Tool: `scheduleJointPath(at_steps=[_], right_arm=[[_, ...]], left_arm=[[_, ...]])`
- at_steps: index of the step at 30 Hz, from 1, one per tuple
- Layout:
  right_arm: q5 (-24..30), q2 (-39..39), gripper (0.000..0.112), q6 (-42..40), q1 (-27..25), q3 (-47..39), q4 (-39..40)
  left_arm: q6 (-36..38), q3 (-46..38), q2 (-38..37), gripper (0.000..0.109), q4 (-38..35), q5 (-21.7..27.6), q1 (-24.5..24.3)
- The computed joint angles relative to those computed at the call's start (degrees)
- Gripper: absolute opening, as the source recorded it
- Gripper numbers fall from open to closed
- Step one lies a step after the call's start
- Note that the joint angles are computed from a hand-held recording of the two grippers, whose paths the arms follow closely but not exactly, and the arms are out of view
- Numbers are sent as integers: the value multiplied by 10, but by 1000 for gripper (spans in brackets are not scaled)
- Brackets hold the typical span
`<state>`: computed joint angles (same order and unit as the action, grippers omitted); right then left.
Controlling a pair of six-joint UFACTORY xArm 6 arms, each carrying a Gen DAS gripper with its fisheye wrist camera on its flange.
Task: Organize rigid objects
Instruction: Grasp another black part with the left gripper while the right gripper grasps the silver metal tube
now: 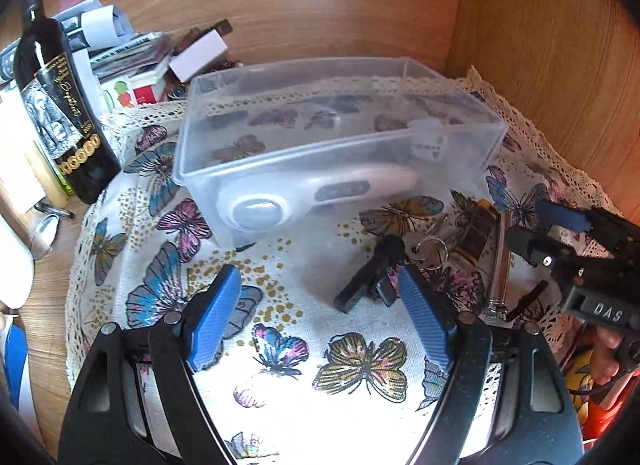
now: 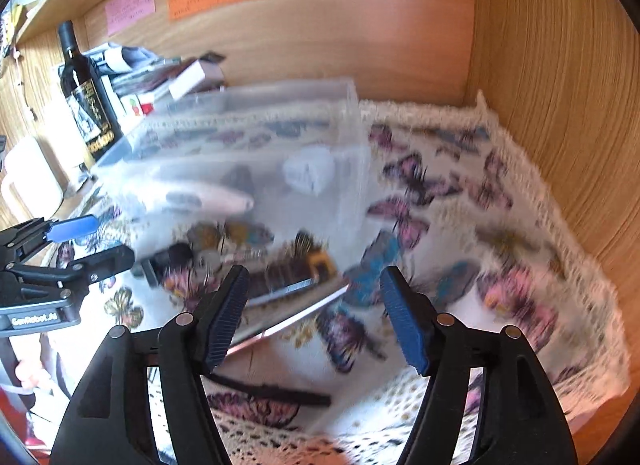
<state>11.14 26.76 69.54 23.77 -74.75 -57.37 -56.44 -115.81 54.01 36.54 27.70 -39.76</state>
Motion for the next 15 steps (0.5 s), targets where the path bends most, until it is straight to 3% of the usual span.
scheduleJointPath(at_steps=[4, 6, 8, 15], right_arm=[[-18, 23, 65, -79, 4, -2, 100], [-12, 31, 65, -98, 9, -6, 119], [-7, 31, 63, -68, 10, -7, 84], [15, 14, 26, -19, 5, 10, 22]], left_arm=[[52, -40, 28, 81, -41, 6, -3], [75, -66, 45, 79, -59, 18, -5], [104, -87, 59, 72, -90, 25, -4], [155, -150, 102, 50, -146, 49, -4]])
